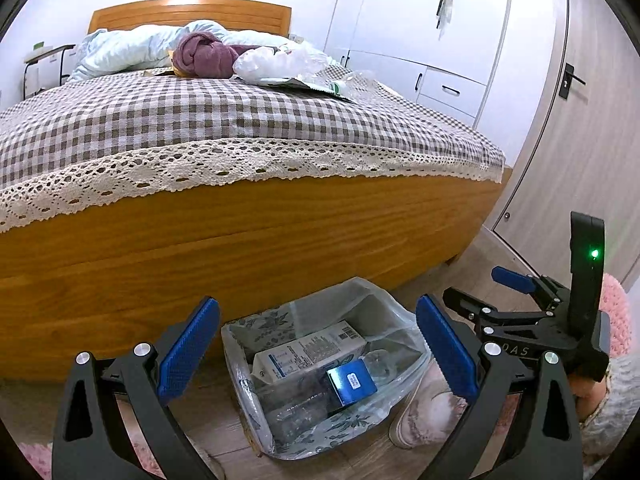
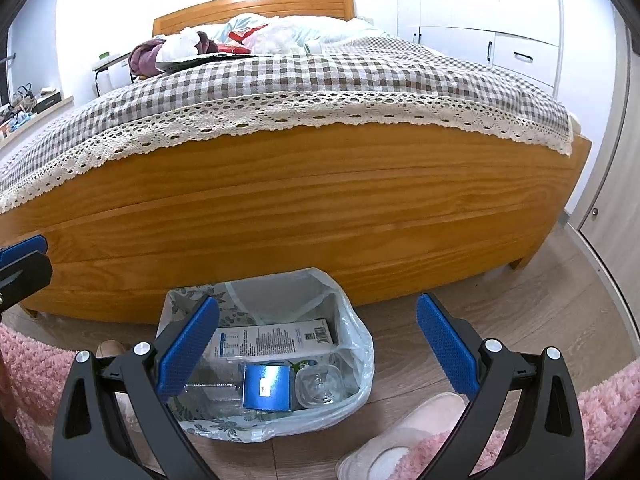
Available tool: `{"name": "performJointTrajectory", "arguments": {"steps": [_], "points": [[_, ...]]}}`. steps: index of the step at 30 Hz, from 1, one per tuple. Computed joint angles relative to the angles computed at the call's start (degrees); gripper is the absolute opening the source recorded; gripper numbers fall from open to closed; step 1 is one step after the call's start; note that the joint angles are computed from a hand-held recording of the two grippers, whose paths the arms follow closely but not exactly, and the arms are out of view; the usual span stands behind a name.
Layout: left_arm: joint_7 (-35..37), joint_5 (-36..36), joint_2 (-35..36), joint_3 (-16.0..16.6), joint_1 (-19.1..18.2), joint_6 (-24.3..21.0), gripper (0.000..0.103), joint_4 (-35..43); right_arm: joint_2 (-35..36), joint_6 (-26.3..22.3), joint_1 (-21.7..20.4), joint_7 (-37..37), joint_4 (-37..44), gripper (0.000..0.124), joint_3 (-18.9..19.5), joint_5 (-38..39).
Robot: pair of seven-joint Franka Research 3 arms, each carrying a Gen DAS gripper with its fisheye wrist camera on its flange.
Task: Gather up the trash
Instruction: 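Raise both open tools from the bin toward the bed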
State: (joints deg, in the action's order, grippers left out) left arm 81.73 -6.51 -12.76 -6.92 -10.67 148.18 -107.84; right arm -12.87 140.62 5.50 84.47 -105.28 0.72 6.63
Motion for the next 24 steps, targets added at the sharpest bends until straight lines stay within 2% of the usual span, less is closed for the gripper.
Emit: {"name": "performJointTrajectory", "arguments": {"steps": [6,24], "points": [[0.4,-1.3,-0.8,0.5,-0.3,2.6,0.095,-0.8,0.0,0.1,0.0,0.0,-0.1,0.095,0.1,-0.3],[-2.3,1.0,-1.2,0.3,0.3,3.3,0.095,-1.3,-0.2,0.4,0.0,0.2,-0.2,0.095,0.1,-0.5]]}}
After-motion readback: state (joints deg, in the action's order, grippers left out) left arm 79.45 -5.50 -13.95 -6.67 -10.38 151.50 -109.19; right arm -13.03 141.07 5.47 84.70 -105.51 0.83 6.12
